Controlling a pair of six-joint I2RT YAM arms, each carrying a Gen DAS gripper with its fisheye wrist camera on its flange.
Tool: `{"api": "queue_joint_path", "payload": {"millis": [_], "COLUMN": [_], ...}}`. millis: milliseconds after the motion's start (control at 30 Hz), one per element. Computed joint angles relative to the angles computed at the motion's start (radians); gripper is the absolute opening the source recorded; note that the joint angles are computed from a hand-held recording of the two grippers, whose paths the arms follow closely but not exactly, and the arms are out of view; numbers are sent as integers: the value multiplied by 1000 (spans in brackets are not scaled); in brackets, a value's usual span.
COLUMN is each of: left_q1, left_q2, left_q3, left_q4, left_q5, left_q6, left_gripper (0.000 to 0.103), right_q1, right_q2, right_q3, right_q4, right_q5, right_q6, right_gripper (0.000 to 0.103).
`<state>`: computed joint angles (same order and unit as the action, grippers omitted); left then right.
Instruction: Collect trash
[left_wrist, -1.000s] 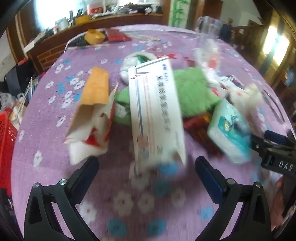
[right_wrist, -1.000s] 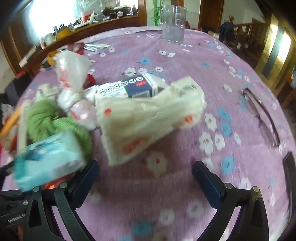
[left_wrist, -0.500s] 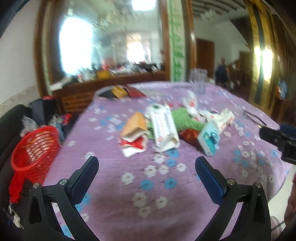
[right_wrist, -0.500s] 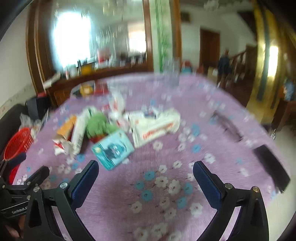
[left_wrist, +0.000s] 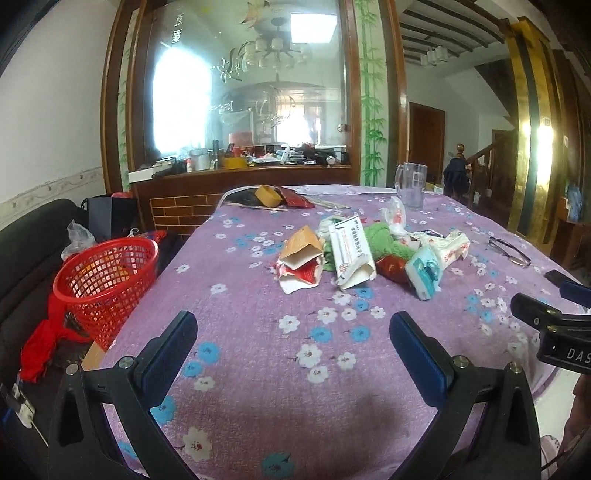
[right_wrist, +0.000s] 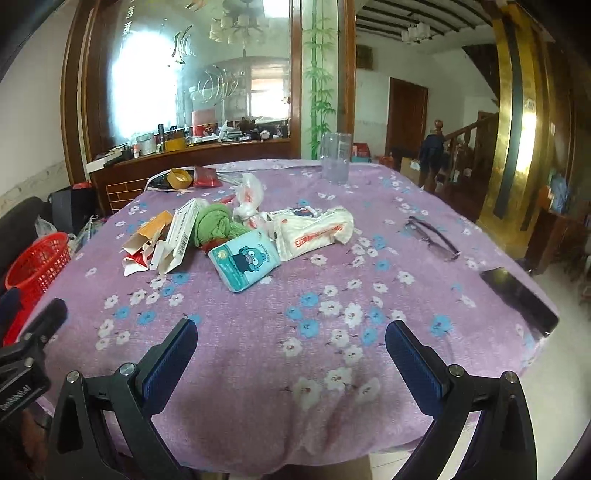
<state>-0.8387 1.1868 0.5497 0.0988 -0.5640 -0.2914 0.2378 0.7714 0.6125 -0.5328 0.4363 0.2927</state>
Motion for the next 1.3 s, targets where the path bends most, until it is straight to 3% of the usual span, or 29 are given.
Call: {"api": "queue_joint_path", "payload": {"millis": [600,1300], "left_q1": [16,34], "left_q2": [54,57], "left_q3": [5,5], "left_q4": [16,12], "left_q5": [14,30], "left_q6": [-9,-4], "left_gripper": [103,103], "right_q1": [71,67], "right_q2": [65,91], "right_q3": [-5,-2], "right_q4": [32,43], "right_q5": [70,61], "right_q6": [-2,-5], "right_gripper": [103,103]}}
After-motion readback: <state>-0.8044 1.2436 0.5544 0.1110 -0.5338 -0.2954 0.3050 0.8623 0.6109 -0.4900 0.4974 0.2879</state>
